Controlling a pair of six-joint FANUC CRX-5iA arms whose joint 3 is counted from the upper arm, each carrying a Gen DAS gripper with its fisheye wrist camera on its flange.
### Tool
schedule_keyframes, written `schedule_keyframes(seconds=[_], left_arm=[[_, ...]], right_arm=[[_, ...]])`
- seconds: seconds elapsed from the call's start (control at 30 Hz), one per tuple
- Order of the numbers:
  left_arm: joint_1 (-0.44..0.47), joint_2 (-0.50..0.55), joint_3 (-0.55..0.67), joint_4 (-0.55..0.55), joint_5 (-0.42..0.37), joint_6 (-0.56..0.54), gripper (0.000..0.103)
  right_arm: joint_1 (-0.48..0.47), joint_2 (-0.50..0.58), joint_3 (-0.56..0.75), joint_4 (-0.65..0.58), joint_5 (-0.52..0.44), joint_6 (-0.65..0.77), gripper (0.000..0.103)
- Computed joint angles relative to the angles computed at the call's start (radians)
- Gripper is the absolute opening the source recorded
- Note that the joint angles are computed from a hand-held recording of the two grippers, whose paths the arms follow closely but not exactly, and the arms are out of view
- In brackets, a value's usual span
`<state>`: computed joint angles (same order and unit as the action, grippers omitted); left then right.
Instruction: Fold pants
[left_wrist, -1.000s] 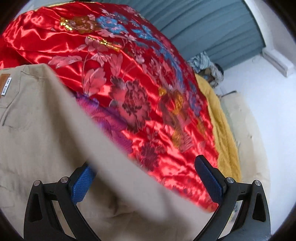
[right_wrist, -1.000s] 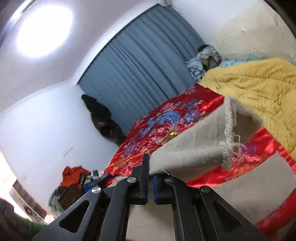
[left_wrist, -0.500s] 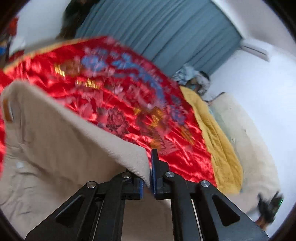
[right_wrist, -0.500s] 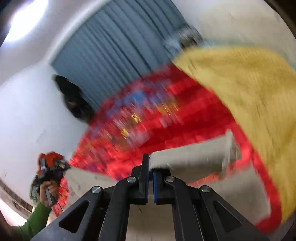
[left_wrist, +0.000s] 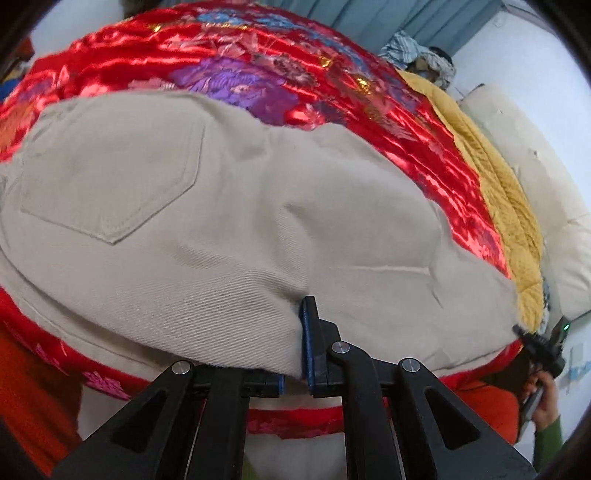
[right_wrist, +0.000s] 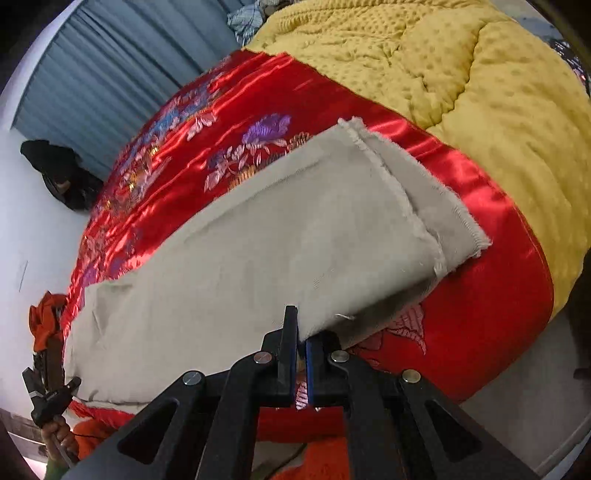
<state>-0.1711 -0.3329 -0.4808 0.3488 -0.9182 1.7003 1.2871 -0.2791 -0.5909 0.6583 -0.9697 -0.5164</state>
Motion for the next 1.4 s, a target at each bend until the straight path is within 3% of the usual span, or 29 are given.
schedule_keyframes(seconds=[0.07, 0.13, 0.2, 0.23, 0.3, 0.37, 0.43, 0.53, 0.7, 0.8, 0.83, 0.93, 1.0, 1.07, 1.13, 1.23, 1.3, 1.4], left_arm=[[-0.010, 0.000, 0.004, -0.025, -0.002, 0.015, 0.007], [-0.007, -0.004, -0.007, -0.026, 0.000, 0.013, 0.007], [-0.015, 0.002, -0.012, -0.028, 0.013, 0.021, 0.007], [-0.016, -0.001, -0.012, -0.030, 0.014, 0.024, 0.007], [-0.027, -0.017, -0.014, -0.035, 0.029, 0.033, 0.007], [-0.054, -0.025, -0.002, -0.070, 0.042, 0.048, 0.007], [-0.075, -0.011, 0.007, -0.088, 0.030, 0.049, 0.007], [-0.090, 0.017, -0.006, -0.073, 0.020, 0.058, 0.007], [-0.122, 0.038, 0.020, -0.138, 0.009, 0.069, 0.007], [-0.134, 0.043, 0.054, -0.177, -0.036, 0.097, 0.017], [-0.144, 0.041, 0.077, -0.205, -0.077, 0.120, 0.031], [-0.182, -0.021, 0.110, -0.291, -0.164, 0.170, 0.055], [-0.231, -0.073, 0.142, -0.382, -0.203, 0.223, 0.057], [-0.265, -0.092, 0.175, -0.432, -0.198, 0.232, 0.061], [-0.282, -0.078, 0.203, -0.451, -0.160, 0.221, 0.074], [-0.298, -0.018, 0.230, -0.472, -0.069, 0.194, 0.078], [-0.289, 0.044, 0.232, -0.464, -0.037, 0.162, 0.078], [-0.292, 0.147, 0.262, -0.463, -0.100, 0.135, 0.075]], right_arm=[[0.009, -0.011, -0.009, 0.038, -0.008, -0.051, 0.018], [0.013, -0.026, -0.034, 0.093, -0.013, -0.124, 0.049], [0.000, -0.038, -0.063, 0.140, -0.016, -0.196, 0.050], [-0.003, -0.043, -0.067, 0.135, -0.015, -0.218, 0.042], [-0.034, -0.029, -0.039, 0.079, -0.020, -0.178, 0.004], [-0.031, -0.010, -0.005, 0.077, -0.068, -0.100, 0.004], [-0.016, 0.038, 0.063, 0.086, -0.176, 0.032, 0.004], [-0.017, 0.036, 0.058, 0.042, -0.228, 0.010, 0.004], [-0.032, 0.049, 0.047, -0.022, -0.219, -0.005, 0.004], [-0.032, 0.082, 0.092, -0.052, -0.273, 0.048, 0.005], [-0.029, 0.081, 0.096, -0.056, -0.285, 0.048, 0.015], [0.006, 0.078, 0.115, -0.068, -0.371, -0.009, 0.044], [0.053, 0.123, 0.183, -0.091, -0.550, -0.065, 0.052], [0.086, 0.149, 0.216, -0.069, -0.631, -0.088, 0.052], [0.105, 0.145, 0.211, 0.010, -0.597, -0.053, 0.052], [0.059, 0.135, 0.186, 0.078, -0.399, 0.079, 0.052], [0.004, 0.140, 0.176, 0.040, -0.284, 0.132, 0.052], [-0.058, 0.136, 0.148, -0.089, -0.202, 0.132, 0.051]])
